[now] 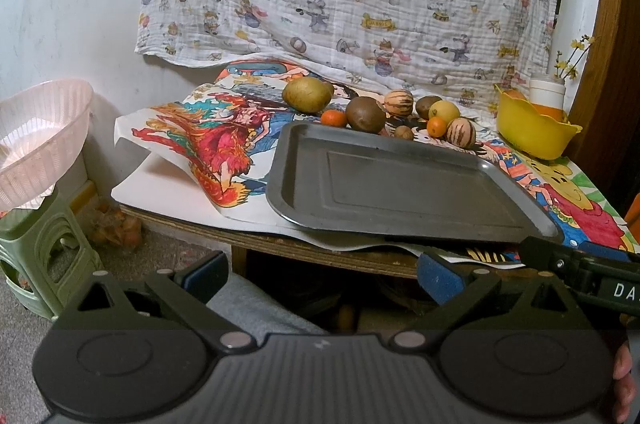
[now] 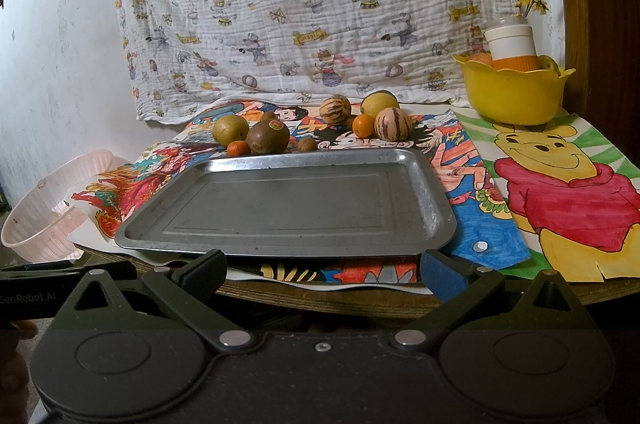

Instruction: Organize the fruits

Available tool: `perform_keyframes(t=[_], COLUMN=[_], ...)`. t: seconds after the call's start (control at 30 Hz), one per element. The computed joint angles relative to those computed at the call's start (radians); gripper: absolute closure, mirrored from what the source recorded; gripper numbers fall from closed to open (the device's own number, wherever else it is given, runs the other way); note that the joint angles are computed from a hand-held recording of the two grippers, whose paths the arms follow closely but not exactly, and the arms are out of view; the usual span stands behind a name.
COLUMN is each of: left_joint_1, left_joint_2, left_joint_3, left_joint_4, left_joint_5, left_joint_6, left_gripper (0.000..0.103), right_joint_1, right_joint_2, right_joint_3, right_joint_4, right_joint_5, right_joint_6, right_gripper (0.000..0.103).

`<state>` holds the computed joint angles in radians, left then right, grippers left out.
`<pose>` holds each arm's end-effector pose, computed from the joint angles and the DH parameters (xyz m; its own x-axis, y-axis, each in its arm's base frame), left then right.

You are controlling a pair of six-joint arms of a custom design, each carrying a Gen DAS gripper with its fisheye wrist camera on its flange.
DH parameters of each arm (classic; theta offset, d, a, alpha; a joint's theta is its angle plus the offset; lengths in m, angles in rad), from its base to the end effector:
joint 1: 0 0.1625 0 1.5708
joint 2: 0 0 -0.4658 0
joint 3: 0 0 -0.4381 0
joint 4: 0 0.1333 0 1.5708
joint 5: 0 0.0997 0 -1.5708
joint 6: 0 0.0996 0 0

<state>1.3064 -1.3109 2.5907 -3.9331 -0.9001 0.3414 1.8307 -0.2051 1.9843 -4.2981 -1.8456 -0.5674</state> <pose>0.0941 -0.3995 0.2444 -0.8066 -0.1547 -0.5704 0.4167 0.5355 -0.7345 0.2316 -0.4573 -0.1462 -0.7516 -0.3319 0.5700 -0.6567 0.4569 -0.6000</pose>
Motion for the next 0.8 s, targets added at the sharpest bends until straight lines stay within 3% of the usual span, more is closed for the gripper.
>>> perform_keyframes(t=[0.8], left_joint_1=[0.0], left_joint_2=[-0.003], left_joint_3=[0.0], left_joint_4=[0.009], left_joint_5=[0.002], left_joint_6=[-0.005], left_gripper=[0.0], right_joint_1=[0.0], right_joint_2=[0.001], right_joint_3=[-0.001], right_joint_4=[0.002], right_joint_5=[0.0], right_joint_6=[0.001], right_gripper=[0.0])
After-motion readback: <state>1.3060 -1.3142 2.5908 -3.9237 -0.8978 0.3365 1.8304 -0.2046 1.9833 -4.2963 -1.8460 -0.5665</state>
